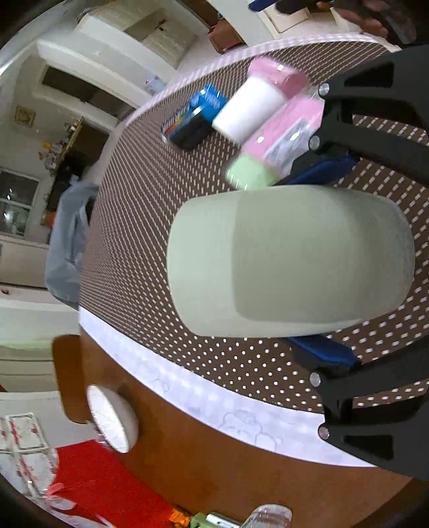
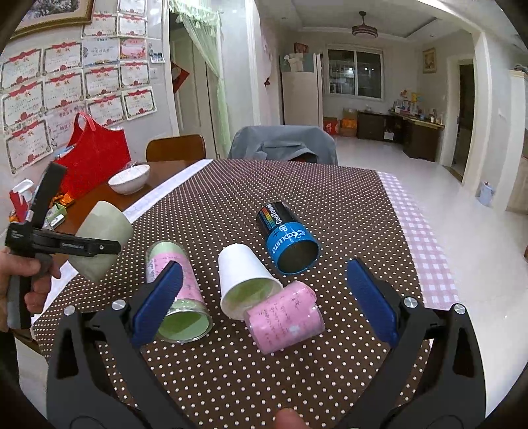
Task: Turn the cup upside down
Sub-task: 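Lift the pale green cup with the left tool and set it down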
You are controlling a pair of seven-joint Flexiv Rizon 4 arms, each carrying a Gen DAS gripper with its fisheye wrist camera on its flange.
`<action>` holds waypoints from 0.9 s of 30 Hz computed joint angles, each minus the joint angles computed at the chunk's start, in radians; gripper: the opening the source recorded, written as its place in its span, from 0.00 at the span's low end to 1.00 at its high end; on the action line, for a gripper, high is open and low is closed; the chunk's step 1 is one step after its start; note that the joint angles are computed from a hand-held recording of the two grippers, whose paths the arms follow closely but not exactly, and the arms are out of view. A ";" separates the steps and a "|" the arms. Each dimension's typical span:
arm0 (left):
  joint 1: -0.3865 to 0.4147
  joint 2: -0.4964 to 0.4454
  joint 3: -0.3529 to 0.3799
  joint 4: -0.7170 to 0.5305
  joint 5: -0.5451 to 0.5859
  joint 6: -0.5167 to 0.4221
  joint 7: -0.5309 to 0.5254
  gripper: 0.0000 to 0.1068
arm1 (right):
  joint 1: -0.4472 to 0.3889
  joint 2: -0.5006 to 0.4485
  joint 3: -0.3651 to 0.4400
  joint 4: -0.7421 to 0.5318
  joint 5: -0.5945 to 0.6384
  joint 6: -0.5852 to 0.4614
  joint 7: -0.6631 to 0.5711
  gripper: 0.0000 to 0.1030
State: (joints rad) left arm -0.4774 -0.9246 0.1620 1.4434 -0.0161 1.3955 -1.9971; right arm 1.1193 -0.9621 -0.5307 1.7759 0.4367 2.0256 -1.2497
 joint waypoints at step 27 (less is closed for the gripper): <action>-0.215 -0.050 -0.082 -0.030 -0.003 0.018 0.060 0.71 | -0.123 0.175 0.288 0.216 0.275 0.286 -0.250 0.94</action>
State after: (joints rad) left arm -0.6928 -0.9744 0.0797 1.4129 -0.0189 1.4138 -1.9374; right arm 0.9964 -0.7875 -0.2431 1.9916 0.7119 2.3116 -1.4999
